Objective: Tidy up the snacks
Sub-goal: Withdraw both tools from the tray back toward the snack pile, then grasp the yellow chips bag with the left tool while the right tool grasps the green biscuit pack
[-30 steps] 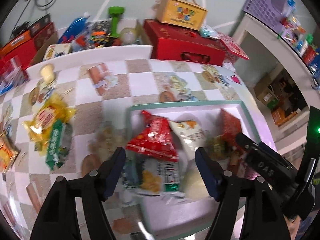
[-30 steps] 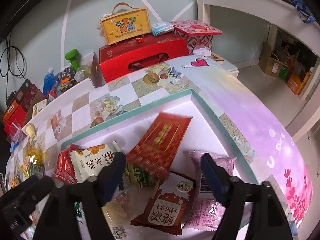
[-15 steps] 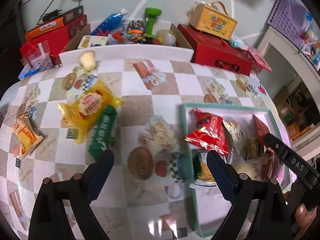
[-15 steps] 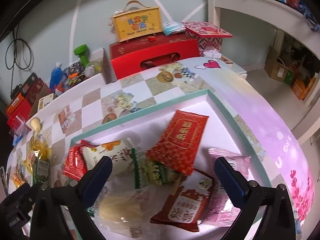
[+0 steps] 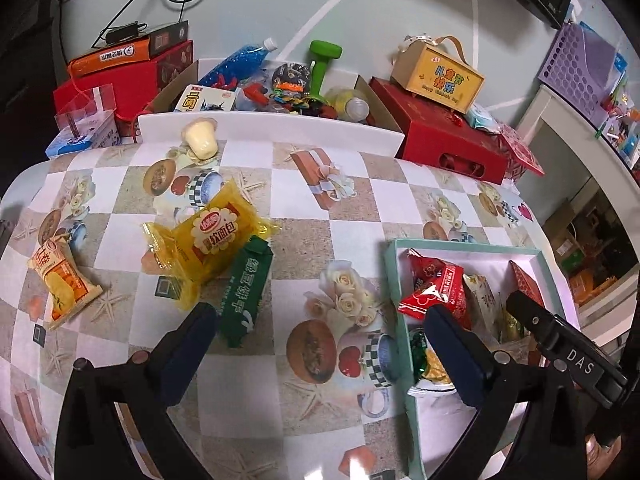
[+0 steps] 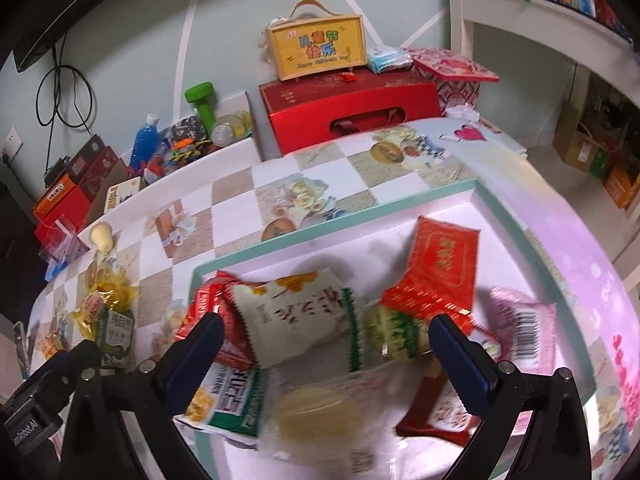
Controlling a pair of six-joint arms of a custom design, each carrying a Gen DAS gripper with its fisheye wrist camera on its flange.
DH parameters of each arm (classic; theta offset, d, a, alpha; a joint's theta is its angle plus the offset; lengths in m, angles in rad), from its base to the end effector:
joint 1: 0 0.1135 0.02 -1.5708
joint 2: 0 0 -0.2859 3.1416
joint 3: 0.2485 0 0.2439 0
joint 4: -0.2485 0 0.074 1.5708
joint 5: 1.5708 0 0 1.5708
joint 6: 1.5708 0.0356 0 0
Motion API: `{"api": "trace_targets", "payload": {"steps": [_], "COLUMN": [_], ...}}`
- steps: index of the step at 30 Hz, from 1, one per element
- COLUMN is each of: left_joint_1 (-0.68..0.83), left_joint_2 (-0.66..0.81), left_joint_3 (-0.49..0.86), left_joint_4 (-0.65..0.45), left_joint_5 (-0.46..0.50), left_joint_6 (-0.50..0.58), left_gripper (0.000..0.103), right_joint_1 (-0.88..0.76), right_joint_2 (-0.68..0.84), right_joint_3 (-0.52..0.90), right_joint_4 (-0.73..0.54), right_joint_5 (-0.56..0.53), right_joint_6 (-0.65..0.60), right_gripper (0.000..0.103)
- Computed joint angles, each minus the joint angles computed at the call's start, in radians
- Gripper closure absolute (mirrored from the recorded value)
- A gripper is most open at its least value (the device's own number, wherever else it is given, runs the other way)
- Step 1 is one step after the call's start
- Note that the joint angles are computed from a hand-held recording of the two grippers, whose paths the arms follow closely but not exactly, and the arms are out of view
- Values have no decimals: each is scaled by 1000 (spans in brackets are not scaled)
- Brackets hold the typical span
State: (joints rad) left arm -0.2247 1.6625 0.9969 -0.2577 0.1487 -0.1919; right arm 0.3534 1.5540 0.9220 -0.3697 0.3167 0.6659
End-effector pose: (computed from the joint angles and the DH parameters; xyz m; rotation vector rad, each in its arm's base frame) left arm 0.3254 -0.0798 0.2123 0.1041 2.5135 -0.3578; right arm 0.2848 0.0932 0.2173 0.5036 2.4477 0.0082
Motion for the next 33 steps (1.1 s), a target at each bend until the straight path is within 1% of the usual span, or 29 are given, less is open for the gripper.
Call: {"api": "trace_targets", "payload": {"steps": [4,6,9,15,24,33], "left_joint_1": [37,62,113,268,449,541], "left_joint_2": [7,0,-7,2,63,153], "left_joint_3": [12,15,29,49,85,119], "left_joint_4": [-9,-9,-16,-16,-21,-3], "left_joint_5": [33,36,44,94,97,117], "left_joint_6": [33,51,74,73,75,53], "left_gripper": [0,0,0,0,0,0], "right_joint_1": [34,64,99,163,241,279], "right_joint_2": [23,35,48,104,269,443], "right_joint_3": [25,49,80,163,347,484], "right_joint_4": [-5,-10,7,19,-1,-15], "right_joint_5": [1,18,9,-7,-51,-142], "right_joint_6": [10,11,3,-8,-50,-60], "right_gripper": [0,0,0,0,0,0]}}
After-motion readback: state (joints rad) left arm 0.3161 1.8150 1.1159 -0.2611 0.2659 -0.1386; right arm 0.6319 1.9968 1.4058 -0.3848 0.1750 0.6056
